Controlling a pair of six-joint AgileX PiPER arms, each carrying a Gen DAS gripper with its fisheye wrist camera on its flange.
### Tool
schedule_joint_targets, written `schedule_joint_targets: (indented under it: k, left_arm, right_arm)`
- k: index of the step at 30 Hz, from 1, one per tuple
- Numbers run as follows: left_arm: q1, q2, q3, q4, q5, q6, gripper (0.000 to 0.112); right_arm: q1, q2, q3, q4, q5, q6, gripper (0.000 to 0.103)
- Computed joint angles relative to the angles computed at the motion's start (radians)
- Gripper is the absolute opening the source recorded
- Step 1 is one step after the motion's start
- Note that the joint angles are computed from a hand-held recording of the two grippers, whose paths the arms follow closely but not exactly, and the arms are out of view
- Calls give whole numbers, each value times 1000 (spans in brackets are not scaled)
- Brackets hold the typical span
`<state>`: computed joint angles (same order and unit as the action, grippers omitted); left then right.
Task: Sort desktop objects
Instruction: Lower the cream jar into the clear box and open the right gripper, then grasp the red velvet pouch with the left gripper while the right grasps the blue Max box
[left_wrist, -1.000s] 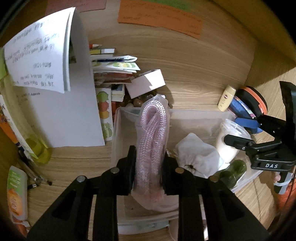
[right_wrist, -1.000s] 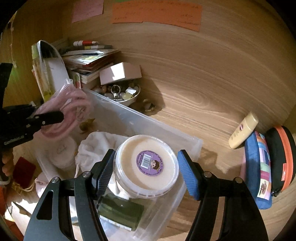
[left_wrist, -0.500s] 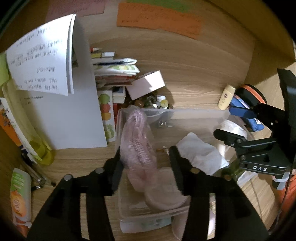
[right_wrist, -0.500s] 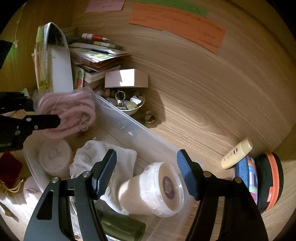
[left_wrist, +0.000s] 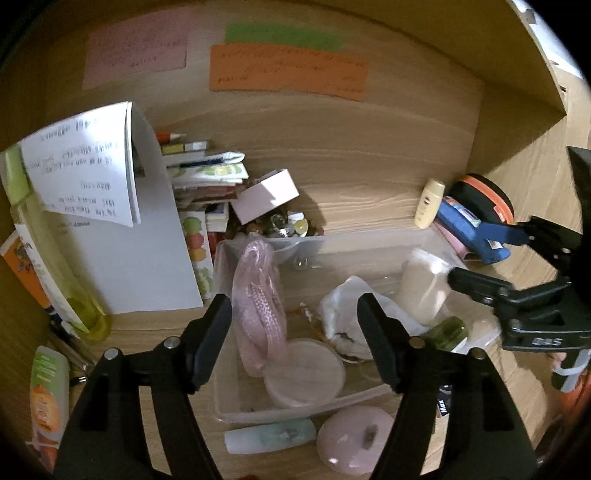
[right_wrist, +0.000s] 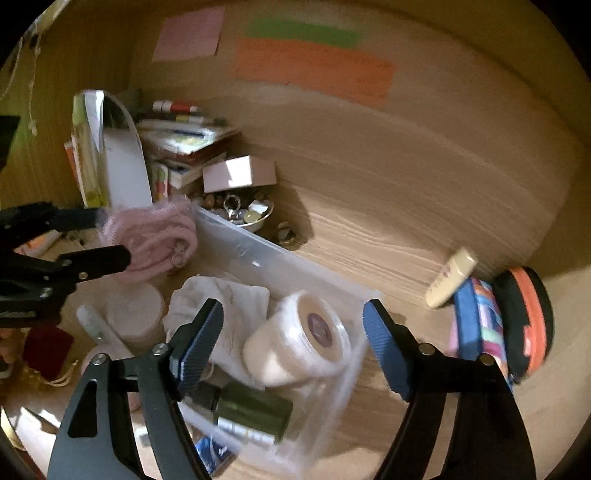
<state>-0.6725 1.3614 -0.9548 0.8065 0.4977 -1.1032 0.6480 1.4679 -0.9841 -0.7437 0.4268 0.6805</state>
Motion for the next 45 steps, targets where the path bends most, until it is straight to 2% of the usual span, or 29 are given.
schedule_joint_targets:
  k: [3, 7, 13, 17, 26, 29, 31, 34, 39, 45]
  left_arm:
    - [-53, -16, -5, 69, 54, -60, 78]
    - [-149, -45, -4, 182, 160, -159, 91]
    - [-238, -139, 42, 219, 261, -215, 94]
    - [-289, -185, 76, 239, 350, -261, 94]
    - [-403, -318, 234, 209, 527, -380, 95]
    - [-445, -358, 302, 188, 568, -436, 95]
    - [-436, -368, 332, 161, 550, -447, 95]
    - [-400, -380, 383, 107, 475, -428, 95]
    - [-336, -330, 434, 14, 338, -372, 95]
    - [-279, -269, 441, -49, 258, -292, 95]
  right_arm:
    - [11, -85, 62, -61, 3, 94, 90]
    - [57, -190, 132, -138, 24, 205, 92]
    - [156, -314, 253, -285, 76, 395, 93]
    - [199, -376, 335, -306, 97, 476, 94]
    - [351, -357, 449, -395, 191, 716, 94]
    - [383, -336, 486, -411, 185, 769, 94]
    - [378, -320, 500, -396, 162, 775, 94]
    - [346, -305, 513, -372, 118, 770, 94]
    - [276, -260, 511, -340, 49, 743, 94]
    - [188, -198, 488, -298, -28, 708, 94]
